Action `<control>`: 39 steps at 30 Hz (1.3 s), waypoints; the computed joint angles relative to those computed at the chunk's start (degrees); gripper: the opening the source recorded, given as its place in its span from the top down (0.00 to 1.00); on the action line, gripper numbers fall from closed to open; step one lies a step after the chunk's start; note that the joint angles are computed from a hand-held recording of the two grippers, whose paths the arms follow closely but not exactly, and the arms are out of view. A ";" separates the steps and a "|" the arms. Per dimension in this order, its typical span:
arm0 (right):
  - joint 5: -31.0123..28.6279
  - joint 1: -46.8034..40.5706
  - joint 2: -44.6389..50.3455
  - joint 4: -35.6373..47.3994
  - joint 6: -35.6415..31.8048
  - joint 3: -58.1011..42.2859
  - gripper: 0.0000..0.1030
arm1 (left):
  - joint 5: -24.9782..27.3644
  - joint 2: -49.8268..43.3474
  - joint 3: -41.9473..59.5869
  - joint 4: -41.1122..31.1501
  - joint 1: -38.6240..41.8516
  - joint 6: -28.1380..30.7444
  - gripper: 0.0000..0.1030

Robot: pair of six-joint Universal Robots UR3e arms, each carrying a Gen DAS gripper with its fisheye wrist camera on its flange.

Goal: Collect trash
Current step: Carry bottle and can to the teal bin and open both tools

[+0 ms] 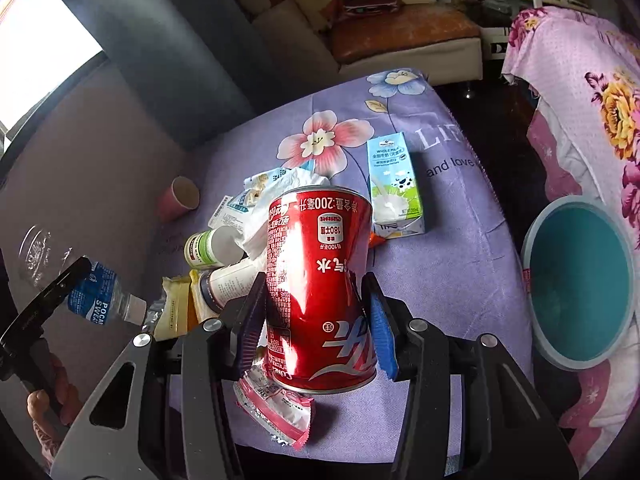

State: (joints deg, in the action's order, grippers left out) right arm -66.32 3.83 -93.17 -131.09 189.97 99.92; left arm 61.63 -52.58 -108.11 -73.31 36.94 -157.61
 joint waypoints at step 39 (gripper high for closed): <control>4.67 -53.30 -8.71 1.11 -24.35 30.92 0.56 | 23.27 -99.55 87.65 4.06 -69.50 -23.63 0.26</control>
